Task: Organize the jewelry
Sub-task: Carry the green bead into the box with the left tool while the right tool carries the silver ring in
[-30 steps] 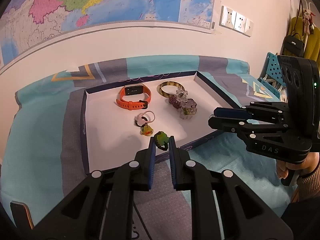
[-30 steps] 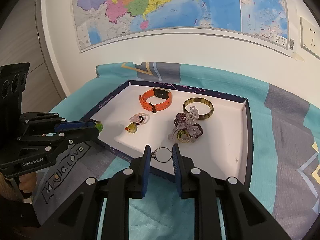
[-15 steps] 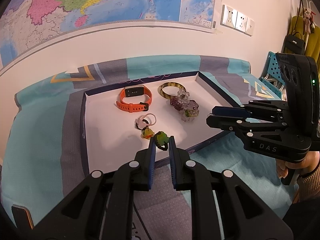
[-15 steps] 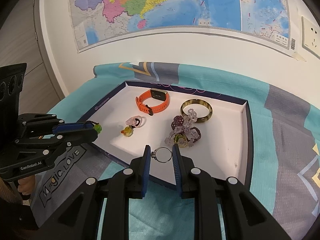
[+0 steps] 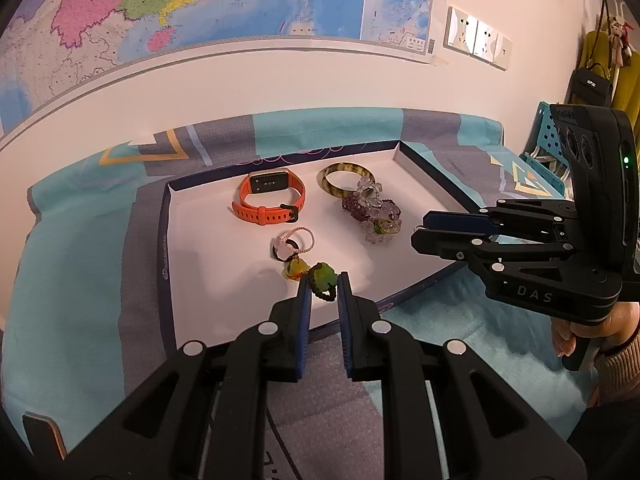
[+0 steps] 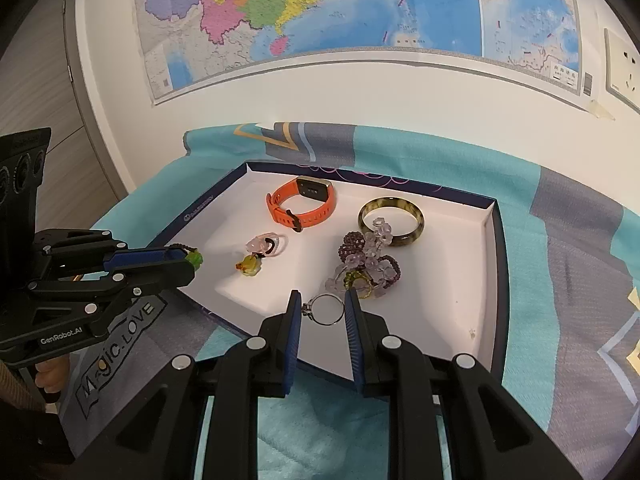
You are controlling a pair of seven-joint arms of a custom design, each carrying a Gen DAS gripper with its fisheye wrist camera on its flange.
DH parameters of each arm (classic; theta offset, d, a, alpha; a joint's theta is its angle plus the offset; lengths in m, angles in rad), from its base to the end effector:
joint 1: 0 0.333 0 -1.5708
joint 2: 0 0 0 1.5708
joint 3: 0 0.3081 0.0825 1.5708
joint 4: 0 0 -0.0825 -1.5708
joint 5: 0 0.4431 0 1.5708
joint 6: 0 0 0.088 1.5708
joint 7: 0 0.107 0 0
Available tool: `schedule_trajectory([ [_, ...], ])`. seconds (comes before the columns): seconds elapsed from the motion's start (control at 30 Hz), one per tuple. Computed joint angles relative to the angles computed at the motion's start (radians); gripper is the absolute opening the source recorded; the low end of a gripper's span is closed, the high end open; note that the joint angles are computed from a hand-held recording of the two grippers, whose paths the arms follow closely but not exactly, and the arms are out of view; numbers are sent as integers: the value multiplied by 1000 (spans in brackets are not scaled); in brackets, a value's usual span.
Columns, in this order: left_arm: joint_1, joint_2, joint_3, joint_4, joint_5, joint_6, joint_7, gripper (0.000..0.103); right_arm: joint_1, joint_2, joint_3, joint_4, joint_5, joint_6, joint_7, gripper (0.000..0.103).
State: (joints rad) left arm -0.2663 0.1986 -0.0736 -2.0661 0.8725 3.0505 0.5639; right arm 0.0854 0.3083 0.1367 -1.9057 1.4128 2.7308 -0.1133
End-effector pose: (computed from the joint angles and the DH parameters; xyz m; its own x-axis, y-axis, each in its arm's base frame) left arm 0.5983 -0.2734 0.3652 -0.1927 -0.9790 0.0665 -0.6804 0.0845 -0.7279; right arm 0.6784 0.1105 0.3270 0.6479 -0.7586 -0.0691 -0.4797 -0.3358 -0.8106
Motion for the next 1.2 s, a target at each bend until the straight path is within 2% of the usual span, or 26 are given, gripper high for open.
schedule_trajectory([
  [1.2, 1, 19, -2, 12, -61, -12, 45, 14, -3, 12, 7, 9, -34, 9, 31, 20],
])
